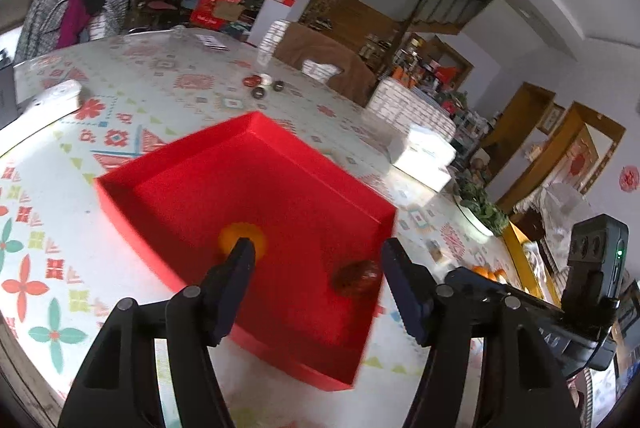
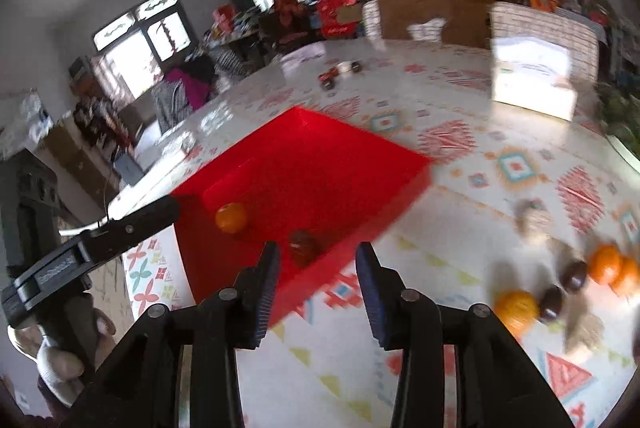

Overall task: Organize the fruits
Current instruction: 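Grasp a round yam slice with the left tool while the right tool grasps another red date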

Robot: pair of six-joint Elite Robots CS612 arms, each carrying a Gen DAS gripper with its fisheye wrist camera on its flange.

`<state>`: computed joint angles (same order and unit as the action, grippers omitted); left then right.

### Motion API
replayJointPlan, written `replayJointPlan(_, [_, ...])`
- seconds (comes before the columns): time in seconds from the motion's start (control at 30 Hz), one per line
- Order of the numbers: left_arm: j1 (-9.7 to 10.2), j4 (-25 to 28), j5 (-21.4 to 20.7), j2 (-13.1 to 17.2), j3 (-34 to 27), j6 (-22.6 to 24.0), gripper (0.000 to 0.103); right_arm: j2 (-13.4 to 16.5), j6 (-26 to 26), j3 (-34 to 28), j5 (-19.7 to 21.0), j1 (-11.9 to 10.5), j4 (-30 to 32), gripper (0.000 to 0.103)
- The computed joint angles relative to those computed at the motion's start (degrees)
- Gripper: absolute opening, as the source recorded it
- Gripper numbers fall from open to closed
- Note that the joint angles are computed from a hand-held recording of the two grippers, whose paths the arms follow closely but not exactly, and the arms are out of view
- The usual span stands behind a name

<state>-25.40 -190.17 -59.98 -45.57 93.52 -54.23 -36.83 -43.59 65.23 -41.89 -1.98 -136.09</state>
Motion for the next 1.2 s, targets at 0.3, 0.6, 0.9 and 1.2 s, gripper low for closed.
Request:
replayJointPlan(0.3, [-2.29,0.4,-1.2,0.5,-3.0,5.3,0.067,-0.2,13.5,1.6,-2.4,-4.8,-9.5,0.043])
replayJointPlan(0.6, [-3.55,0.3,-1.7,1.2,-5.6,7.8,0.071,-0.5,23.6,2.4,-4.1,-9.8,-17.4,0.043])
replayJointPlan(0.9, [-2.93,6.0,-6.5,3.8,-11.8,10.2,0.076,2.0,25.7,-3.5,-8.8,-12.3,-18.4,0.059])
replayJointPlan(1.2, [-2.33,17.3,-18.2,9.8,-23.0,16.4,0.046,7.0,24.7,-10.3,-12.1,-11.0,-7.6,0.059])
